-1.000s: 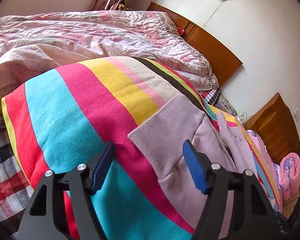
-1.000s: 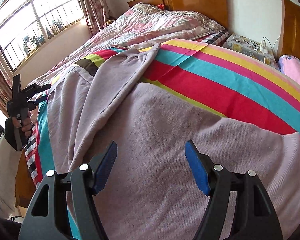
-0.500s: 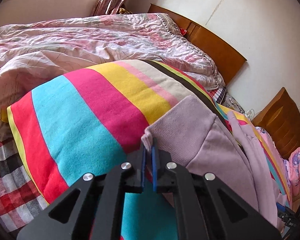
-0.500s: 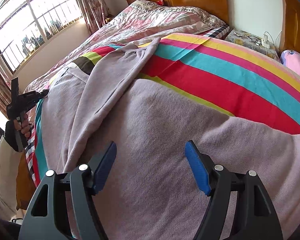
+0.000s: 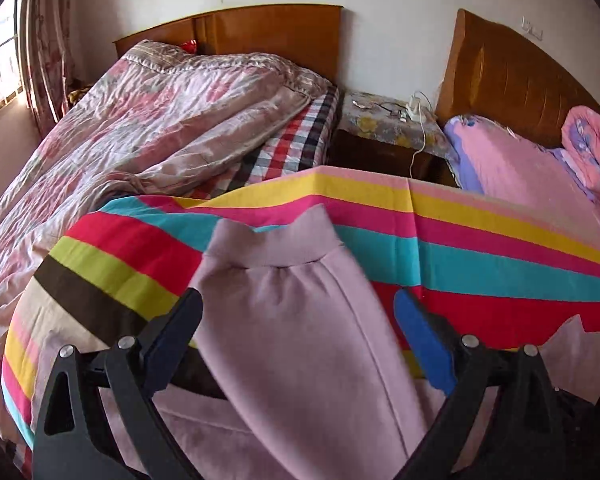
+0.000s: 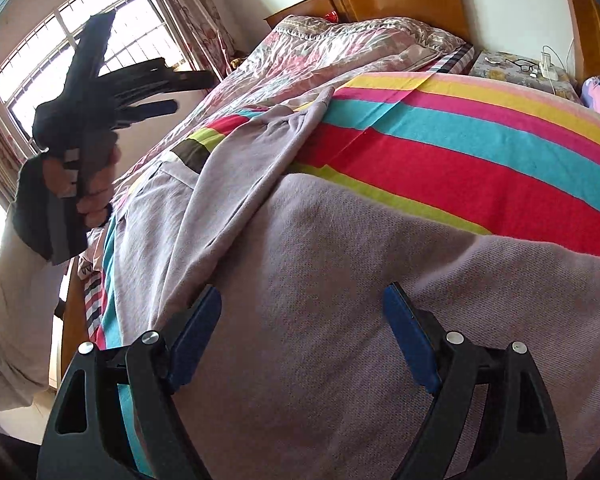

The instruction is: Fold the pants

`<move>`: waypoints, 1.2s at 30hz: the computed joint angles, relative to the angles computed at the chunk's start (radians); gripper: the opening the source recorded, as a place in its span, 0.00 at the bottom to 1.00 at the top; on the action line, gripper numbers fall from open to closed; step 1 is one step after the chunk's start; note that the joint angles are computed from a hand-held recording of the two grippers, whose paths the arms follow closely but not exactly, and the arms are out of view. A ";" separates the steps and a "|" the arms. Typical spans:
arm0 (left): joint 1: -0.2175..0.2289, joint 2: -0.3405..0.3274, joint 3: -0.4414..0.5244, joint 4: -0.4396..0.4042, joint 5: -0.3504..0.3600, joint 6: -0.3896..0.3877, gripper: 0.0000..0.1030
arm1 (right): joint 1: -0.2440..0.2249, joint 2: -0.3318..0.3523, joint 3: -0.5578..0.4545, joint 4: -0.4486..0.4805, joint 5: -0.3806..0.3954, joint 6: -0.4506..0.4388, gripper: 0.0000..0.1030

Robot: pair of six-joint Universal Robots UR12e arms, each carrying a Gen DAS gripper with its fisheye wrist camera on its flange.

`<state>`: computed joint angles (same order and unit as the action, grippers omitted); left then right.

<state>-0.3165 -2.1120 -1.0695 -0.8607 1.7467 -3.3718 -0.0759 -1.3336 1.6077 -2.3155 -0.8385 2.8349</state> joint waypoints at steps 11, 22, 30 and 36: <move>-0.002 -0.135 0.155 -0.170 0.003 -0.049 0.04 | -0.010 0.003 0.002 -0.002 0.043 0.018 0.80; 0.145 0.397 -0.605 0.411 -0.043 -0.389 0.04 | 0.000 0.000 0.001 -0.001 0.009 0.003 0.80; 0.285 0.452 -0.845 0.669 -0.365 -0.479 0.27 | 0.022 -0.037 0.012 0.013 -0.071 -0.089 0.76; 0.267 0.427 -0.823 0.711 -0.350 -0.481 0.40 | 0.043 -0.155 0.097 0.094 0.003 -0.404 0.54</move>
<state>-0.0493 -1.6852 -1.8924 -0.1492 1.3967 -3.8527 -0.0330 -1.4890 1.7047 -2.2215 -0.8355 2.4306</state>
